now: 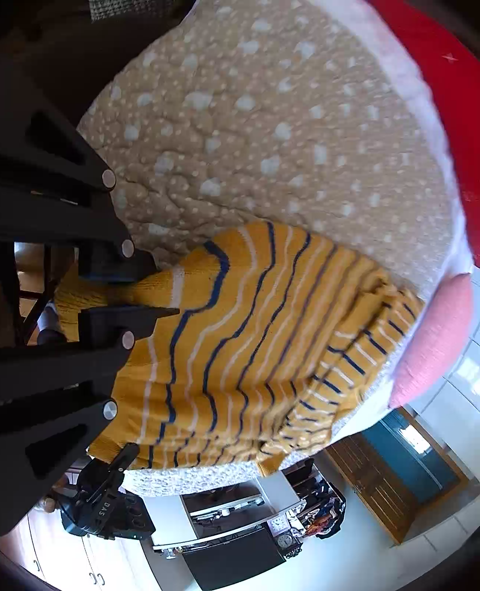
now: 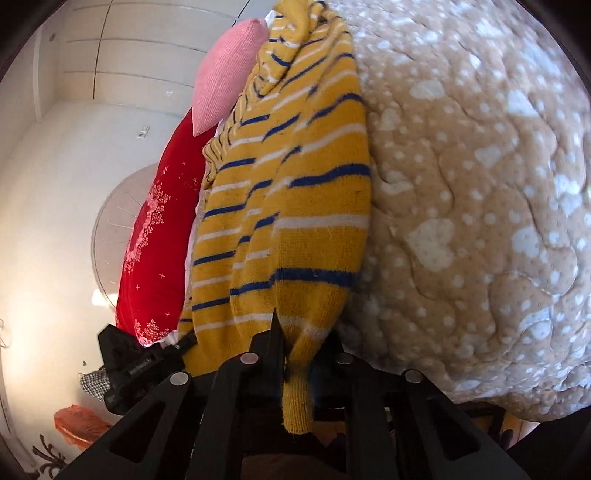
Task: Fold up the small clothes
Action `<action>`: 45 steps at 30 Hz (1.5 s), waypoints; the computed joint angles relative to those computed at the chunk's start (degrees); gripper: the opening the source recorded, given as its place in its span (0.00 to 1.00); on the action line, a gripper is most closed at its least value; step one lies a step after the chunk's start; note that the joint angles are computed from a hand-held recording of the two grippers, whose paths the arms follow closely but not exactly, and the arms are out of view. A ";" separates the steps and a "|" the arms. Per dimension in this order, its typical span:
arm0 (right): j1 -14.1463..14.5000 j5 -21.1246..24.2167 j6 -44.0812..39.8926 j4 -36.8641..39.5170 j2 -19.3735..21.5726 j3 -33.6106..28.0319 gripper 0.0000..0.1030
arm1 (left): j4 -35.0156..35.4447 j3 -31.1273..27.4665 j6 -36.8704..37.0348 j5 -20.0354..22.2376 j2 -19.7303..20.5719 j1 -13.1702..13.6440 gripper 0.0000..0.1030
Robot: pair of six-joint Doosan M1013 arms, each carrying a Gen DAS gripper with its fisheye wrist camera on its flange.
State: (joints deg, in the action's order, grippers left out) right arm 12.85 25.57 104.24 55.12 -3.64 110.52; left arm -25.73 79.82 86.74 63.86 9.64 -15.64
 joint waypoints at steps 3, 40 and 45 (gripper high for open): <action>0.38 1.44 -1.95 -0.38 -0.86 -1.10 0.09 | 0.01 0.66 0.73 -0.47 -1.71 -0.12 0.08; -9.71 25.46 26.75 -50.96 23.33 -40.06 0.23 | 15.22 -50.48 -5.82 8.57 28.52 -2.84 0.16; -10.85 18.90 23.19 -45.78 19.94 -35.49 0.47 | 16.74 -37.31 -1.98 3.90 21.74 -2.53 0.31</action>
